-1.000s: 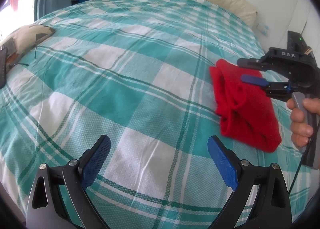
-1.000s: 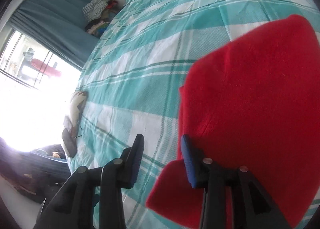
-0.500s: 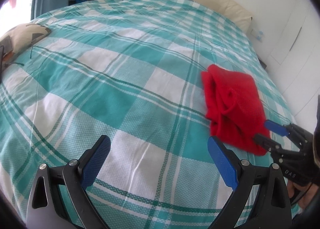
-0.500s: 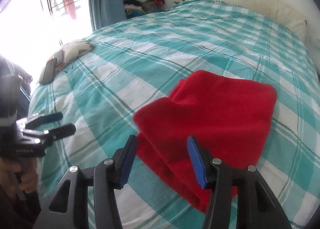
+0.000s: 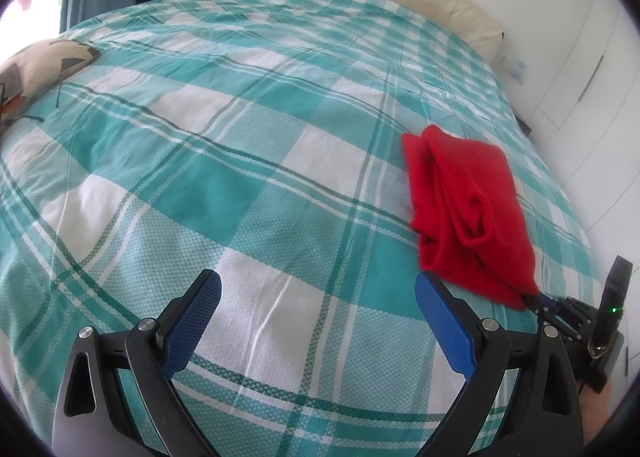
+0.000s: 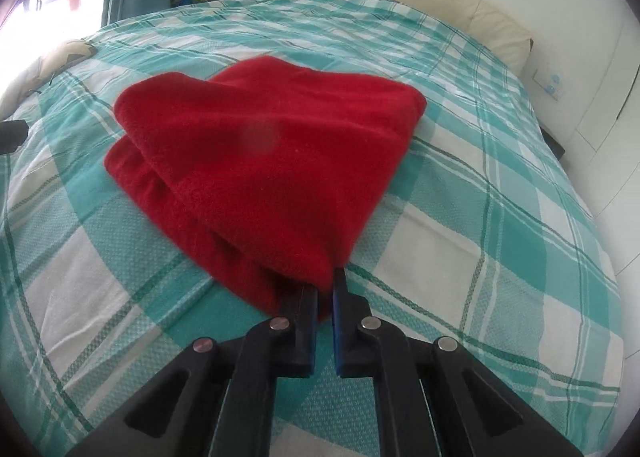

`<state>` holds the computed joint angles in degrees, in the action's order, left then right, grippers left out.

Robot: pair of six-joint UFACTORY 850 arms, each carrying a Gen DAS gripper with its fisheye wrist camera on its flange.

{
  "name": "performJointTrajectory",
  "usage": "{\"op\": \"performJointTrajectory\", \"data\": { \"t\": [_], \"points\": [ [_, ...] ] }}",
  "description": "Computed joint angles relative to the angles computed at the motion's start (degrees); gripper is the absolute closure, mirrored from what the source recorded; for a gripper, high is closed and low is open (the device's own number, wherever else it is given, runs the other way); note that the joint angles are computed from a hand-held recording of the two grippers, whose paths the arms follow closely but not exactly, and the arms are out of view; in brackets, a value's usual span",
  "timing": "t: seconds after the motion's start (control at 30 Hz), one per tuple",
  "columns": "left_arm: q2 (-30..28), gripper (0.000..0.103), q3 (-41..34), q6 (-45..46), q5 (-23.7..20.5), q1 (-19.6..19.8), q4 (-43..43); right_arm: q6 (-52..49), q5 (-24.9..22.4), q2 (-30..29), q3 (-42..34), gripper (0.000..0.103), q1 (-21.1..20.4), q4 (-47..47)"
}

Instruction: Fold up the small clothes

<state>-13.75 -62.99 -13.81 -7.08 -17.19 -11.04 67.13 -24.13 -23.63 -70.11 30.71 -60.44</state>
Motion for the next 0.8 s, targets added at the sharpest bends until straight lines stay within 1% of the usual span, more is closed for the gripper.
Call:
{"op": "performJointTrajectory", "data": {
  "t": [0.07,0.1,0.13,0.17,0.2,0.23,0.27,0.3,0.33,0.4,0.47,0.5,0.53,0.57,0.6,0.63,0.67,0.7,0.73,0.77,0.8],
  "points": [
    [-0.06,0.005,-0.16,2.98,0.15,0.23,-3.19,-1.03,0.17,0.77,-0.17,0.096,0.08,2.51],
    [-0.08,0.005,-0.24,2.56,0.08,0.24,-2.66,0.47,-1.09,1.21,-0.49,0.083,0.64,1.09],
    [-0.08,0.005,-0.31,2.03,-0.04,0.22,-1.98,3.76,-2.51,1.77,-0.57,0.067,1.57,-2.62],
    [-0.03,0.005,-0.29,2.57,-0.11,0.24,-2.44,6.18,-2.84,2.46,-0.59,0.062,2.59,-6.30],
    [0.03,0.005,-0.24,4.12,-0.03,0.28,-4.04,6.21,-1.94,2.72,-1.08,0.060,3.40,-8.37],
    [0.04,0.005,-0.17,5.46,0.18,0.30,-5.53,3.83,-0.11,2.47,-2.15,0.060,4.06,-8.24],
    [0.12,0.005,-0.09,5.60,0.28,0.28,-5.77,-0.90,1.86,1.45,-3.97,0.060,4.73,-5.71],
    [0.13,0.005,-0.05,4.83,0.32,0.28,-5.03,-6.78,2.83,-0.08,-6.24,0.060,5.48,-2.02],
    [0.19,0.005,-0.04,3.27,0.17,0.29,-3.49,-10.40,2.59,-1.87,-8.56,0.060,6.33,-0.55],
    [0.31,0.005,0.14,2.36,0.12,0.46,-2.99,-12.06,0.45,-6.22,-13.35,0.060,7.84,-2.25],
    [0.41,0.005,0.28,5.16,0.12,0.78,-6.22,-12.65,-0.80,-10.11,-17.60,0.060,8.08,-2.50],
    [0.45,0.005,0.30,6.61,0.12,0.93,-7.79,-15.04,-0.65,-11.78,-19.60,0.061,7.76,0.01],
    [0.55,0.005,0.41,7.70,0.20,1.06,-8.96,-15.37,-0.45,-12.87,-20.78,0.088,7.34,1.15],
    [0.64,0.005,0.51,8.29,0.28,1.18,-9.65,-14.22,-0.75,-13.25,-21.36,0.098,7.05,1.75],
    [0.71,0.005,0.55,9.18,0.28,1.30,-10.64,-14.36,1.32,-12.46,-20.78,0.098,6.51,4.55],
    [0.70,0.005,0.51,10.27,0.19,1.41,-11.76,-13.05,3.76,-10.94,-19.14,0.098,6.30,5.28],
    [0.60,0.005,0.36,10.49,0.00,1.47,-11.87,-11.05,4.79,-9.87,-17.87,0.098,6.67,3.61],
    [0.37,0.005,0.04,9.25,-0.26,1.45,-10.44,-11.27,4.87,-9.72,-17.58,0.098,7.13,3.58],
    [0.09,0.005,-0.31,7.49,-0.55,1.37,-8.53,-13.32,5.31,-10.26,-17.80,0.098,7.17,5.95],
    [-0.19,0.005,-0.60,6.65,-0.78,1.30,-7.66,-17.07,5.90,-11.22,-18.47,0.098,6.91,10.48],
    [-0.39,0.005,-0.69,6.61,-0.94,1.27,-7.59,-18.67,6.31,-12.21,-18.99,0.098,6.70,12.61]
  ]
}}
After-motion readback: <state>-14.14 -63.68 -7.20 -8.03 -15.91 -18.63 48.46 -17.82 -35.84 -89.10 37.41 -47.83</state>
